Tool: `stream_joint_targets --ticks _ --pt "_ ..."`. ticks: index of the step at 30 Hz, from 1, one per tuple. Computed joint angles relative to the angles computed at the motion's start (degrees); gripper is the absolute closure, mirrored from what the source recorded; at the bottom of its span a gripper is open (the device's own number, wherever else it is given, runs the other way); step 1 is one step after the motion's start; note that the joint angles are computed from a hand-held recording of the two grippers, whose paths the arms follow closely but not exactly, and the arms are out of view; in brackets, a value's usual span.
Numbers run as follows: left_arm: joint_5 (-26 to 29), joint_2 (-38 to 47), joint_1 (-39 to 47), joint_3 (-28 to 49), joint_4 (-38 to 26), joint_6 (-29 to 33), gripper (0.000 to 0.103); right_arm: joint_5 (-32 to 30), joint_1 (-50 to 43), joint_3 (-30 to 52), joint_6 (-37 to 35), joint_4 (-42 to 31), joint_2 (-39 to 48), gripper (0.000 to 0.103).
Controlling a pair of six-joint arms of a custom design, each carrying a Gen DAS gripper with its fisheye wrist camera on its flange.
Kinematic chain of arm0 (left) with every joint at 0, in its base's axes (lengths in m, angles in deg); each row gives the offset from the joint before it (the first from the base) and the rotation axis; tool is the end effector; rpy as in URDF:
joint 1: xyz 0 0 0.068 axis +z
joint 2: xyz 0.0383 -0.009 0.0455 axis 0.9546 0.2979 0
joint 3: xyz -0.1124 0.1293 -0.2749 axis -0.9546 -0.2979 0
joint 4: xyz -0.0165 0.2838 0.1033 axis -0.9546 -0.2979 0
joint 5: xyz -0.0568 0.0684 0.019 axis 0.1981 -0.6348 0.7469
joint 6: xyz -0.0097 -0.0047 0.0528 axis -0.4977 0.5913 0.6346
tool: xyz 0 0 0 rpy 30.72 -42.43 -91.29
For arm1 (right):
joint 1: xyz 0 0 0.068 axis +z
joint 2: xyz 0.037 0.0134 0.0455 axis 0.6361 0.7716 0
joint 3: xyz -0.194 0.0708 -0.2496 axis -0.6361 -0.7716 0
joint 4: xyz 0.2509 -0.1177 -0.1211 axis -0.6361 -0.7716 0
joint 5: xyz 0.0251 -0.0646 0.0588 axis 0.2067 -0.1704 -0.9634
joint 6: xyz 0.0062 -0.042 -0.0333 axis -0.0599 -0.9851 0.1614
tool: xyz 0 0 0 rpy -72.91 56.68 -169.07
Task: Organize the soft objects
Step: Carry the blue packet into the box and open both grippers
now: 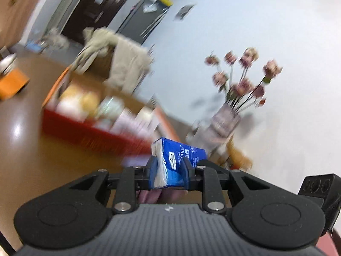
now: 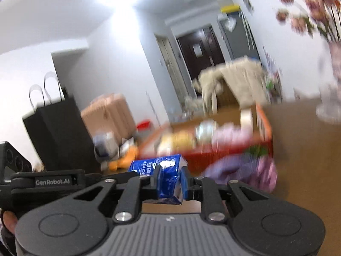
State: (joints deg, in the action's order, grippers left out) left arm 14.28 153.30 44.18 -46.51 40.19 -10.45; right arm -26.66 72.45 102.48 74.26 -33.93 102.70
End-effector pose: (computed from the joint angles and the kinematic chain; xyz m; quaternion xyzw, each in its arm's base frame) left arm 0.3060 -0.1873 0.2010 0.1798 0.7888 -0.4446 0.3844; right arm 0.1661 0.0888 0.2023 0.1096 0.7944 0.1371 0.5815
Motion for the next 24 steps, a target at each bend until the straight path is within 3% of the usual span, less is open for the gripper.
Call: stream_joint_targets --ticks 3,6,8,10,12,14,18,24 --pt "-2.9 7.2 -3.0 15.4 -9.4 -0.1 0.078 -17.4 -18.4 5.5 -6.2 -1.2 2.5 0.086" --pt "-7.2 17.5 -5.5 31.4 -21.4 0.6 0.078 -34.8 -35.1 13.8 -7.5 -2.6 15.9 0.086" --pt "-8.6 24.0 -6.3 40.2 -27.9 1.3 0.078 -40.6 -40.7 19.9 -8.8 -5.0 25.6 0.086" --pt "-9.1 30.2 -6.7 48.2 -34.3 2.0 0.078 -41.2 -42.4 25.3 -12.8 -9.2 32.7 0.085" --pt "-8.3 35.4 -6.8 54.5 -39.7 2.2 0.077 -39.3 -42.2 30.5 -18.9 -15.2 37.9 0.077" --pt "-9.0 38.7 -7.1 58.5 -43.7 3.0 0.076 -37.6 -41.3 31.7 -23.1 -15.8 40.0 0.075" --pt "-11.2 41.6 -8.1 61.5 -44.9 5.0 0.076 -32.0 -39.4 32.2 -28.1 -14.0 40.8 0.076" --pt "-14.1 39.6 -8.8 60.3 -43.7 5.6 0.069 -34.5 -41.6 32.0 -28.3 -11.0 41.8 0.079"
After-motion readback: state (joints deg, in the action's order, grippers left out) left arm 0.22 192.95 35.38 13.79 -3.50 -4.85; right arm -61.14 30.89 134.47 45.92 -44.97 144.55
